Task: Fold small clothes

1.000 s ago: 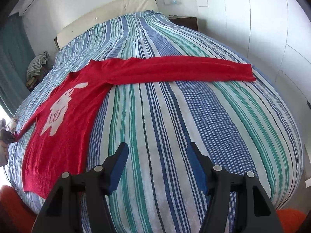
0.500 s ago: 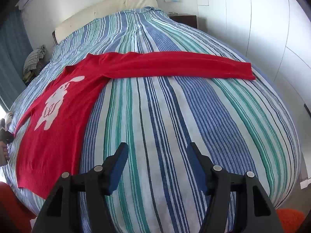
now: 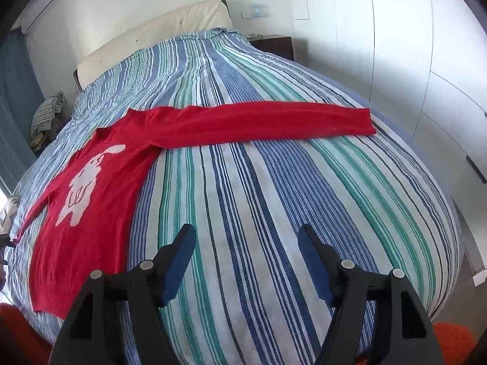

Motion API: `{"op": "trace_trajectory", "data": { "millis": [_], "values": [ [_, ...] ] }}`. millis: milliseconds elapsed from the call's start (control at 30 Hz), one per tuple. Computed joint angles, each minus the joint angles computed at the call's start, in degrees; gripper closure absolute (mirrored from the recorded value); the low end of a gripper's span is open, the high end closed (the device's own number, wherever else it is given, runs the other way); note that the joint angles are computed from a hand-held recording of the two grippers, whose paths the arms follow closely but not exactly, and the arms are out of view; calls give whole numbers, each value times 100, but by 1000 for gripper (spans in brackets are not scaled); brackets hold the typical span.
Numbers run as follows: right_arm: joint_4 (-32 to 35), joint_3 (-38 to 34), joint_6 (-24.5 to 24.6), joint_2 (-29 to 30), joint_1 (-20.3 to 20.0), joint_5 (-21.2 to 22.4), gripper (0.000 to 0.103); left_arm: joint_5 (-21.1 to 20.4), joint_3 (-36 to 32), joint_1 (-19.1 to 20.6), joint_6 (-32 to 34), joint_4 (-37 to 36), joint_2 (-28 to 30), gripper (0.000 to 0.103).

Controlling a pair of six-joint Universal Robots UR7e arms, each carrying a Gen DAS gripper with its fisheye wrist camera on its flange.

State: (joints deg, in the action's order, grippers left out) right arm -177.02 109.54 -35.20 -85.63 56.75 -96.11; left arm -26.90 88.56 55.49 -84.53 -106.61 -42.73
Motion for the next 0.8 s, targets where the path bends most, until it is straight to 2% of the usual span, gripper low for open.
{"op": "trace_trajectory", "data": {
  "millis": [133, 233, 333, 367, 467, 567, 667, 800],
  "values": [
    [77, 172, -351, -126, 175, 41, 34, -216, 742, -722, 1450, -1854, 100, 11],
    [353, 390, -450, -291, 320, 236, 34, -641, 926, -1139, 2612, -3264, 484, 10],
    [605, 626, -683, -382, 483, 413, 33, -1170, 710, -1356, 3336, -3899, 986, 9],
    [612, 707, -803, -378, 540, 421, 33, -1328, 599, -1395, 3578, -4048, 1171, 9],
    [748, 872, -1220, -308, 661, 352, 33, -1463, 251, -1504, 3878, -3874, 1619, 9],
    [910, 886, -1474, -116, 737, -123, 33, -1509, 66, -1508, 4071, -3393, 1872, 9],
    [887, 889, -1430, -60, 699, -357, 33, -1232, 176, -1619, 4180, -3125, 1894, 9],
    [398, 866, -960, -183, 526, -84, 33, -704, 669, -1780, 4234, -3960, 1628, 9]
  ]
}}
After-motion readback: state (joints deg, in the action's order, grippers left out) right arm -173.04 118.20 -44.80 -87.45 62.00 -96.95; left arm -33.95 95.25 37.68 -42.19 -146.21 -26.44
